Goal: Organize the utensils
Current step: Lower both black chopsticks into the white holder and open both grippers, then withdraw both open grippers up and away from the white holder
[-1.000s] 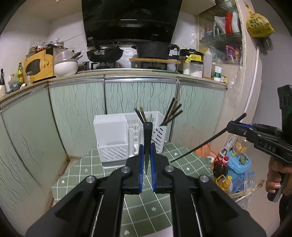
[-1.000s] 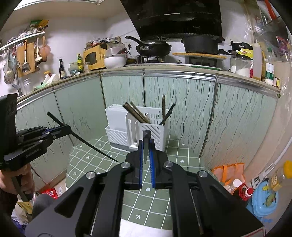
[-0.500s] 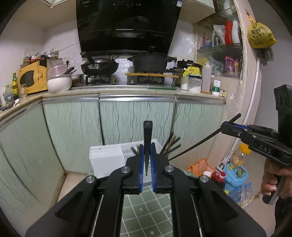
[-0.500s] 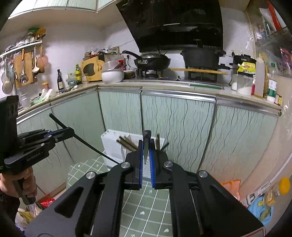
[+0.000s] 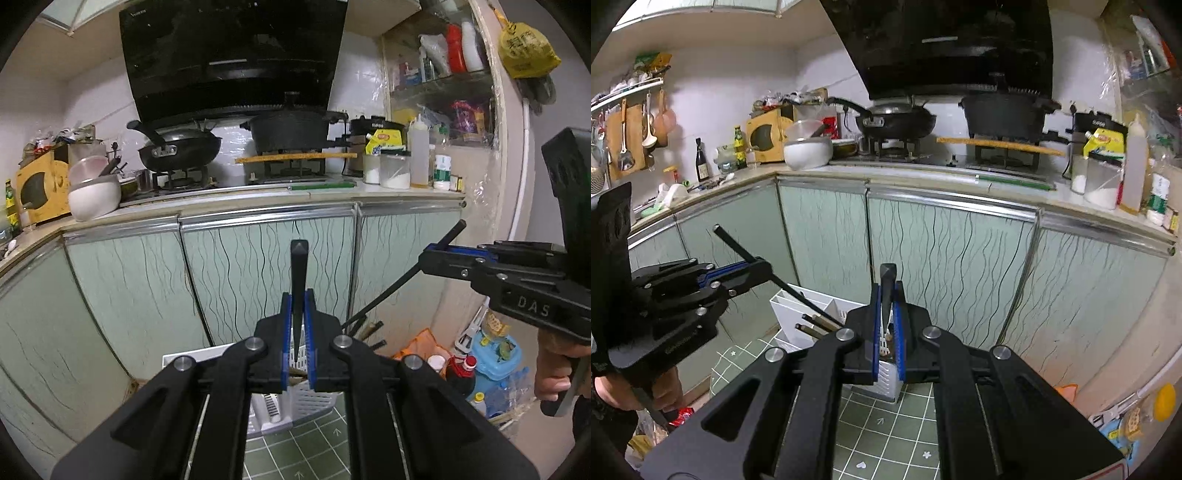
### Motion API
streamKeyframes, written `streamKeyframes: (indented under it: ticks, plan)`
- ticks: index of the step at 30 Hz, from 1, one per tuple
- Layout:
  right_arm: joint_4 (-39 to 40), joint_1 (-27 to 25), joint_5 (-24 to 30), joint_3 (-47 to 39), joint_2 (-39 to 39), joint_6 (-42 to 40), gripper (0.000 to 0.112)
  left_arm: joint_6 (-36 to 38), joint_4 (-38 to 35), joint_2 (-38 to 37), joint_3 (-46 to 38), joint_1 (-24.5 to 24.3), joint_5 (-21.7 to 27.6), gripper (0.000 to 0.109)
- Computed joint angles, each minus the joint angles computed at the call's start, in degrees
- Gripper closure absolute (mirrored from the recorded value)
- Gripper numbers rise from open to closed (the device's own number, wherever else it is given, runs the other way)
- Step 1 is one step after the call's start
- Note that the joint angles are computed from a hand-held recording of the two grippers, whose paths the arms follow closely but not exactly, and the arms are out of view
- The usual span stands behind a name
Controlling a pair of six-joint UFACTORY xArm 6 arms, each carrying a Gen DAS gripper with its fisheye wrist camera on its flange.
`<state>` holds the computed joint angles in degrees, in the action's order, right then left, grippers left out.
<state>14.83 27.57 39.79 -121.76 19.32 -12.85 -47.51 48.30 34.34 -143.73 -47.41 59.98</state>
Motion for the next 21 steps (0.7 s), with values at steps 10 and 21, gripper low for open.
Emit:
streamKeyframes:
  ticks: [10,21]
  plan:
    - [-2.30,-0.62,7.63,-14.95,13.21,2.25,0.087,-2.41,-4.56,0.47,7.25,5.18,-5.49,0.071]
    - [-11.83,-0.75,-9.75,7.00,1.65,11.21,0.017,-15.80,8.79,-11.01,23.85,2.88,-2.74,0.010]
